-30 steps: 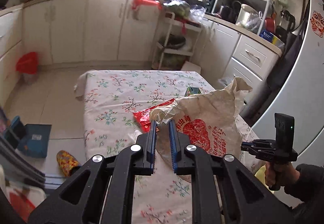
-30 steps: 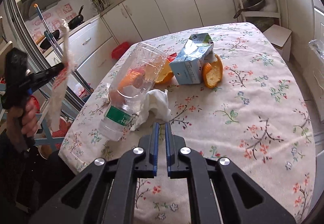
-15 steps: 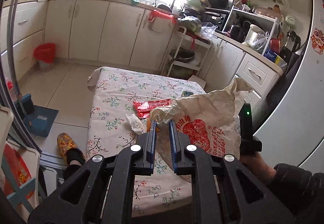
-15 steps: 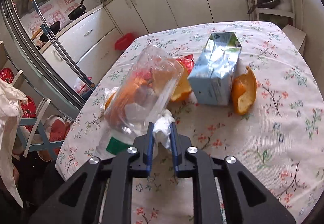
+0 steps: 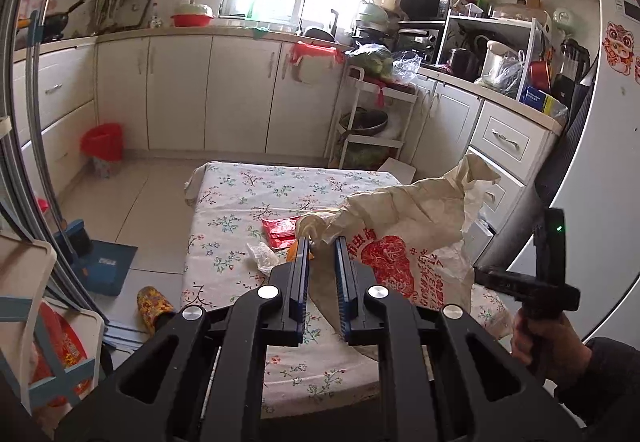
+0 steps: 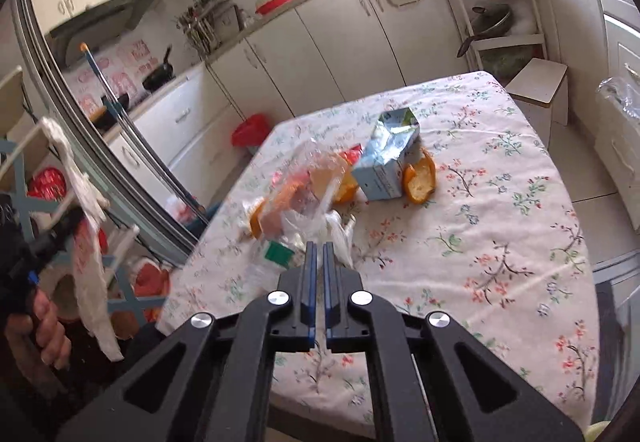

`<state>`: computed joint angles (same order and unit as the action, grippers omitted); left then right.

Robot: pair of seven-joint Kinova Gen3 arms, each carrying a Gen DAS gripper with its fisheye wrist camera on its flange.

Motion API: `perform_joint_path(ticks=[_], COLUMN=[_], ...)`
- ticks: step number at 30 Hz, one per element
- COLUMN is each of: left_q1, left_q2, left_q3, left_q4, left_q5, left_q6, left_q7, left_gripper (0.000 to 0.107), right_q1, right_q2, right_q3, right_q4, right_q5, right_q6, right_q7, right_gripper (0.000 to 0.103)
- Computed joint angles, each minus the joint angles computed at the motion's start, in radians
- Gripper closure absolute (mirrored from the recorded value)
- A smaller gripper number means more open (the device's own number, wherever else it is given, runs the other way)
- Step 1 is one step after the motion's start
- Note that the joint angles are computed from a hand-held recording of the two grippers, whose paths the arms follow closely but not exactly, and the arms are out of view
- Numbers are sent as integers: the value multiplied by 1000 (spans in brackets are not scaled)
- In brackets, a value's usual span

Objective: Collect trash
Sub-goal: 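Grasp the small white tissue beside the water bottle with the right tool, then carry the tissue with the right tool while the left tool carries the bag to the bin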

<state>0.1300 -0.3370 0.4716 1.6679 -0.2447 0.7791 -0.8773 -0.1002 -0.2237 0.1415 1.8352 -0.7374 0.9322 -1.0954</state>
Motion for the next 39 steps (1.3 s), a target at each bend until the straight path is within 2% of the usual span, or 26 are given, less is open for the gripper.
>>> perform_joint_path(ticks=[1,2,3,5,8,10,11,12,13,14,18,21,23,28,39], left_q1=[-1,0,0,4,2,-3,-7,-11,-18,-24,-43,-52,-57,-81,-146], left_q2=[-3,-5,-7,-10,-13,-13,-13,-13,-13,-13,-20,-26,-28,-34,-61], left_q3=[4,6,9,4,-4,-11,-10,-7,0,9,38,54,70,128,253], left_q4=[-3,-7,-10,-13,-10,-8,-7,-6,-8,-10,-22,-30,-38,-66,-150], left_q5=[0,-1,-3,0,5,9,8,6,-1,-8,-32,-43,-48,-70,-83], left_q6=[5,11,18,27,32,32,33,34,41,45,61,69,79,114,182], left_q7=[5,5,3,-5,-9,-8,-5,-2,3,10,30,42,48,66,51], left_gripper=[96,96,96,96,96,96,96,96,96,96,96,96,96,96,96], right_q1=[-7,-12,0,-7,-38,-39,-40,-32,-21,-10,29,49,51,40,-5], right_q2=[10,18,26,42,124,176,204,222,243,249,176,73,16,-113,-335], right_q3=[-5,-16,-46,-90,-98,-123,-126,-130,-134,-141,-133,-73,-32,45,81], right_q4=[-11,-12,-12,-11,-37,-59,-68,-75,-82,-81,-19,32,49,72,56], right_q5=[27,45,67,111,104,110,93,68,34,16,-93,-167,-177,-133,48], right_q6=[5,-7,-35,-99,-131,-148,-148,-137,-123,-120,-116,-71,-37,25,70], right_q7=[-19,-33,-39,-51,-51,-57,-54,-40,-20,-11,81,126,125,69,-96], right_gripper=[95,74,49,45,45,48,59,81,93,98,99,99,99,99,99])
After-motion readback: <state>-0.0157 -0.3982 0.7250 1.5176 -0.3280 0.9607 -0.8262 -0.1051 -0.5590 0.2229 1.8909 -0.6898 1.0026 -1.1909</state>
